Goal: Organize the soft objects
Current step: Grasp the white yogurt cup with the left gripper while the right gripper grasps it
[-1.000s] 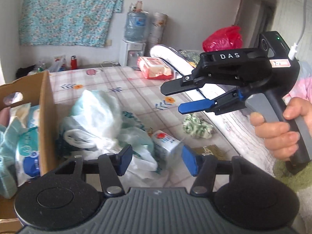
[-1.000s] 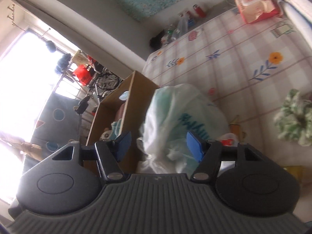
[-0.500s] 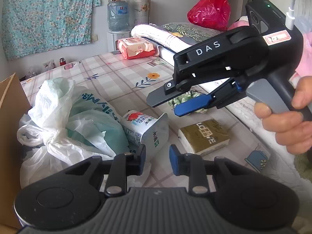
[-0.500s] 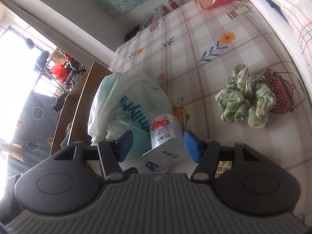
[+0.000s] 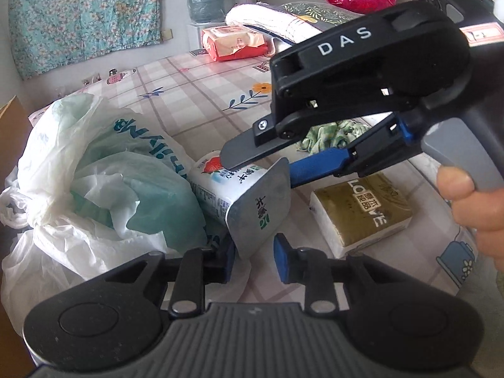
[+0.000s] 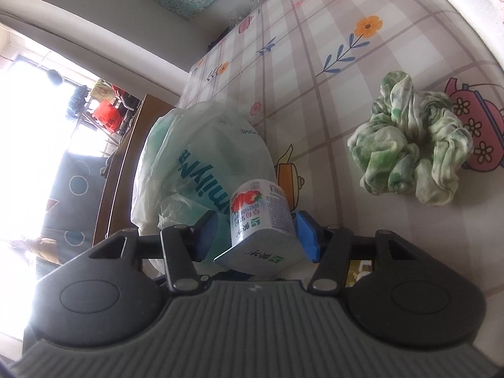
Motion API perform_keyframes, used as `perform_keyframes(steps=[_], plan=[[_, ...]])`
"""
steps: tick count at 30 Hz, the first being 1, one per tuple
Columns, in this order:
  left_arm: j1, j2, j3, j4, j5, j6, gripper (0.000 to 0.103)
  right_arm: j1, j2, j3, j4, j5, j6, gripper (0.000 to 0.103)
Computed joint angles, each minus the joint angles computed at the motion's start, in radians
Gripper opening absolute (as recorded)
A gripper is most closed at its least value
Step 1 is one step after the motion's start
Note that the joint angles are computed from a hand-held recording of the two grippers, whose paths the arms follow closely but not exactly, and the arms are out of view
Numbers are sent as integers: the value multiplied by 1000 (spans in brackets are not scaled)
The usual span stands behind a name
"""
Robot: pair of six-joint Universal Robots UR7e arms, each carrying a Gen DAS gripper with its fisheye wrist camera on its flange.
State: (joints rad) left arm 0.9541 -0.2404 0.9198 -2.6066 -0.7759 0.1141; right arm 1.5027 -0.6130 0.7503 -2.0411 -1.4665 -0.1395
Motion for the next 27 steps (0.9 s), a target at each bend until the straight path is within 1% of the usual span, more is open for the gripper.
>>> perform_keyframes(steps=[5,7,12,22,27], plan=[[4,-1,-19,22,-4,-32,19,1,0,3,3,-3,4,55],[4,-9,-14,25,-15,-44,19,-2,1,-3,17,13,18,55],[10,-28,-14,54,-63,-104,19,1,1,-15,32,6,46,56],[17,-61,-5,75,-139,-194,19,-7,8,-59,75,44,115,56],[30,-54,-51,110,-179,-226,19,-9,13,-80,87,53,139,56]])
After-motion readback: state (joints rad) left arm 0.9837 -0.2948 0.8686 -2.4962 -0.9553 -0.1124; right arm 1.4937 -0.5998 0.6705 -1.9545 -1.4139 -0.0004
